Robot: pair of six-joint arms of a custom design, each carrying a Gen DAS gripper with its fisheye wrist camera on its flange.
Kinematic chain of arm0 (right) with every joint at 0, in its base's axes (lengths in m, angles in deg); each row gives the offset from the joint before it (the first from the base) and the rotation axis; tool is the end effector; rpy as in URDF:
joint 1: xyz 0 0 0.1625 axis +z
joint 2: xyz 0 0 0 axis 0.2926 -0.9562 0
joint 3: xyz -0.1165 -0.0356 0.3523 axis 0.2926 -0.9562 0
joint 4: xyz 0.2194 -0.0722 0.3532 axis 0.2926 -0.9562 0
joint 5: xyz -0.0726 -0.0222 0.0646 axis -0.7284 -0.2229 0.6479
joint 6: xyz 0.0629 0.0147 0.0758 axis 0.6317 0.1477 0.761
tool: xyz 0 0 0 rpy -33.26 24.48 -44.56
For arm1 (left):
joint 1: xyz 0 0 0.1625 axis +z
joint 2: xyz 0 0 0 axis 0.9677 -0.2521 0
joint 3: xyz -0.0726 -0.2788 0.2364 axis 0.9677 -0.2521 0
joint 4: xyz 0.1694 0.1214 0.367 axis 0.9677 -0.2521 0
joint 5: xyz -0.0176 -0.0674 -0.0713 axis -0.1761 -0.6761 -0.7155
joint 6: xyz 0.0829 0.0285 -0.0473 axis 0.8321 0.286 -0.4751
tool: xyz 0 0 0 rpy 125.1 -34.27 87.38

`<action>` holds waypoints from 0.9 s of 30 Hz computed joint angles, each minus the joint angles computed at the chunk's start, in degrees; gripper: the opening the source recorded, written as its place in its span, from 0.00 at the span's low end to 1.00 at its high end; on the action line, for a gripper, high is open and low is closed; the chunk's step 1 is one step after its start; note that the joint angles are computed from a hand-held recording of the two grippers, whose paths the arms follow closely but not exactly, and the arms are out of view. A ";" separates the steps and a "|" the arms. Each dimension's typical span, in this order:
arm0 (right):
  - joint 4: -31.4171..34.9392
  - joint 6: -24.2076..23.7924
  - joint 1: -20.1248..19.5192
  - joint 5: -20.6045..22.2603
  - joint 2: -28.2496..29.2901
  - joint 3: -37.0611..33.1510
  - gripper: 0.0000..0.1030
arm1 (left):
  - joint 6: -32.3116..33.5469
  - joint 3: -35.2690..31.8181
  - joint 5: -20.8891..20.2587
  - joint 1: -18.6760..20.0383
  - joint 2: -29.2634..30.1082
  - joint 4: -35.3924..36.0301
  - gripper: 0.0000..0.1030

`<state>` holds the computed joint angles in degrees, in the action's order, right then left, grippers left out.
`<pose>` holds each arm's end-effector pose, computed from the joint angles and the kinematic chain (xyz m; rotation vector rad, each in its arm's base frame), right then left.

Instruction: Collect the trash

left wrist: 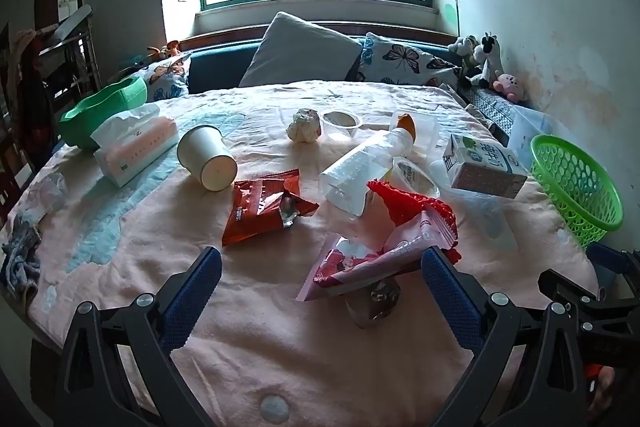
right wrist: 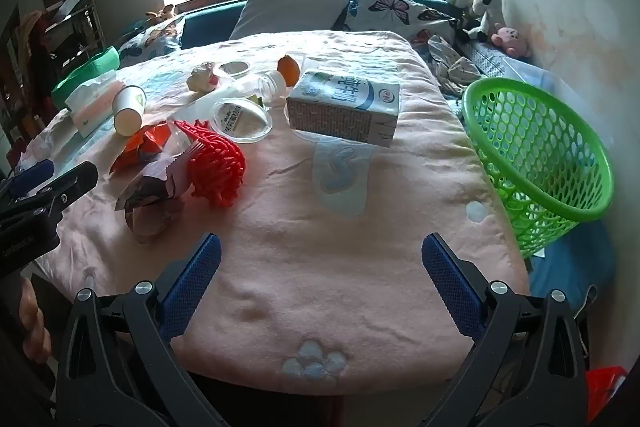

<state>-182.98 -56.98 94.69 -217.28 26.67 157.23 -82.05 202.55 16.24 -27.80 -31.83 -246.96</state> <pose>0.2704 -0.4916 0.0617 0.5514 -2.2848 0.8469 -0.1364 -0.4792 0.1912 0.3084 2.1152 -1.0644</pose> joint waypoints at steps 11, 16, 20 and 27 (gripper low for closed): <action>1.15 0.63 0.08 -0.24 0.12 -0.56 0.96 | 1.20 0.00 0.46 -0.06 0.43 -1.32 0.94; 1.17 0.88 0.24 -0.40 -0.07 -0.24 0.96 | 0.39 0.27 0.33 -0.16 0.11 -0.55 0.94; 1.12 0.94 0.34 -0.51 -0.07 -0.13 0.96 | 0.14 -0.26 0.26 0.06 0.96 -0.76 0.94; 1.17 1.07 0.40 -0.57 -0.02 -0.14 0.96 | 0.46 -0.20 0.49 -0.12 1.30 -1.38 0.94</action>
